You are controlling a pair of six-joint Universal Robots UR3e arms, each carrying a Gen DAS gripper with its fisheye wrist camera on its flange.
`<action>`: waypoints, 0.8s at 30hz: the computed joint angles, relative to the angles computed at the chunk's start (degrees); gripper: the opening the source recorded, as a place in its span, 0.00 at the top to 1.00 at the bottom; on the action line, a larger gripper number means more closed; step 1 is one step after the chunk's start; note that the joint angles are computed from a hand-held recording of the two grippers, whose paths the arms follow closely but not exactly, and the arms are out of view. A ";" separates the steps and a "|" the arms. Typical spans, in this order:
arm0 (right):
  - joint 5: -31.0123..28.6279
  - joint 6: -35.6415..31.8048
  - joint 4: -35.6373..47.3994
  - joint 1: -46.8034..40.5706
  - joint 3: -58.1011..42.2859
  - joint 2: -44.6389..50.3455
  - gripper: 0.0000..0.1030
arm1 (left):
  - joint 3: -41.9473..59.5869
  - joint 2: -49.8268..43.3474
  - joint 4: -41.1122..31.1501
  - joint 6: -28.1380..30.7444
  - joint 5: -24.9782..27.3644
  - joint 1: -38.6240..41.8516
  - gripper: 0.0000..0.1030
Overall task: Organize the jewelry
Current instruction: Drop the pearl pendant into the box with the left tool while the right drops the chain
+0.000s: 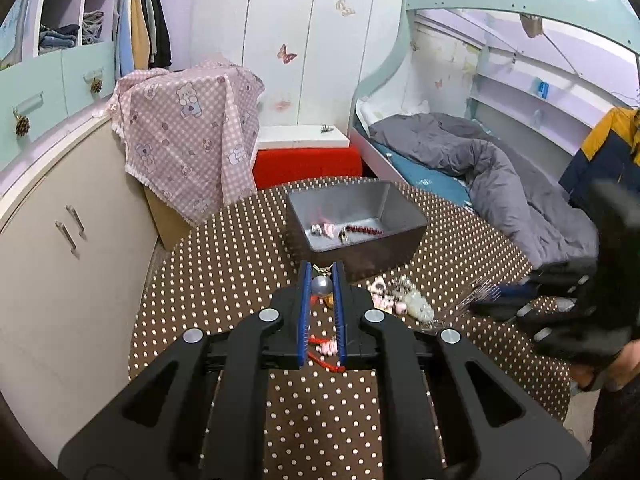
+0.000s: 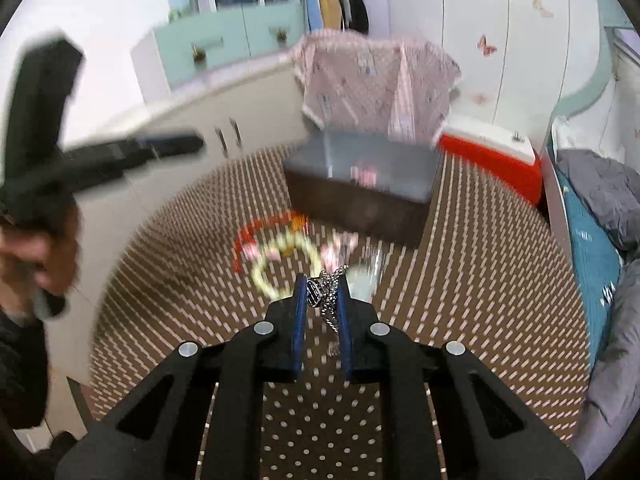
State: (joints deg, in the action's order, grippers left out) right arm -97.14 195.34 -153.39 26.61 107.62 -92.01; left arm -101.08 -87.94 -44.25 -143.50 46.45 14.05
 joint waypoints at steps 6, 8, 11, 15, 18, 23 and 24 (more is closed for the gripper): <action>0.52 -4.57 7.62 -2.29 -13.44 -2.45 0.88 | 9.03 -4.17 -2.88 -3.25 -1.16 -1.41 0.90; 0.52 -5.75 10.48 -3.02 -19.52 -0.97 0.88 | 13.76 -6.73 -4.66 -4.37 -1.07 -2.82 0.90; 3.41 -7.20 13.73 -6.33 -26.70 1.47 0.88 | 22.40 -11.83 -7.29 -5.91 0.72 -6.10 0.90; 7.79 -8.27 16.79 -11.07 -32.83 5.48 0.88 | 34.84 -20.22 -10.45 -8.61 5.18 -10.95 0.90; 10.85 -8.07 18.32 -13.75 -35.80 9.15 0.88 | 43.67 -26.35 -13.86 -10.27 8.17 -13.76 0.89; 14.30 -5.20 20.08 -16.89 -37.75 14.17 0.85 | 56.57 -35.89 -19.08 -13.42 14.66 -17.26 0.41; 13.79 -4.06 19.46 -17.16 -37.02 14.58 0.75 | 54.13 -35.21 -15.36 -15.10 15.60 -17.19 0.11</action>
